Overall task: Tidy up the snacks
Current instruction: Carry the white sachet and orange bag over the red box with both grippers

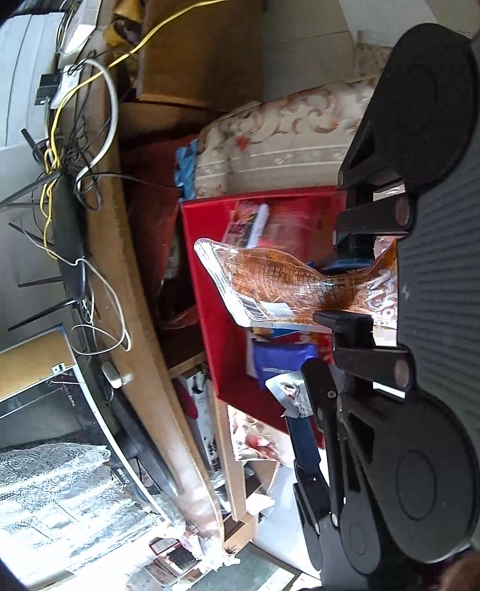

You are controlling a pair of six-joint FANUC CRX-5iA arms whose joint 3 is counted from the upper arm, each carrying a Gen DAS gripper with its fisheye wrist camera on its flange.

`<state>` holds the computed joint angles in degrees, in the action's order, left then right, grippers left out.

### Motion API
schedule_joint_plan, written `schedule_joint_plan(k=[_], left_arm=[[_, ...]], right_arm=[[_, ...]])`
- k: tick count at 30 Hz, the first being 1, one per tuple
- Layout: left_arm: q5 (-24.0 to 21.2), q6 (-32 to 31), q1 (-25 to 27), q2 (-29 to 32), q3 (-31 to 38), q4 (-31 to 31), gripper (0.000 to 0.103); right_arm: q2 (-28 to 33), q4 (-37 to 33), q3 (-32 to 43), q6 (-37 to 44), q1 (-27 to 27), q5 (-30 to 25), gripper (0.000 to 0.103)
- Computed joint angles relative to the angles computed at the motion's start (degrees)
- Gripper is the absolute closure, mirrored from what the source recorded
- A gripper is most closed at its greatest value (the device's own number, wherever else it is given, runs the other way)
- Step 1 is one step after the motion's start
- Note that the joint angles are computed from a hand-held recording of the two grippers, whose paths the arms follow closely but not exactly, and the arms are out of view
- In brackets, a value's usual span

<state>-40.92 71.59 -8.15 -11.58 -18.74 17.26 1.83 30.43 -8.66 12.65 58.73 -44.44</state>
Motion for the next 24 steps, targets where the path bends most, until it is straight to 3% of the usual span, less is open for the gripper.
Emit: schedule_joint_plan(k=[24], left_arm=[[-0.60, 7.93, -0.93, 8.28, 7.86, -9.54, 0.040]], right_arm=[[9.15, -4.94, 9.49, 6.24, -5.21, -0.07, 0.068]])
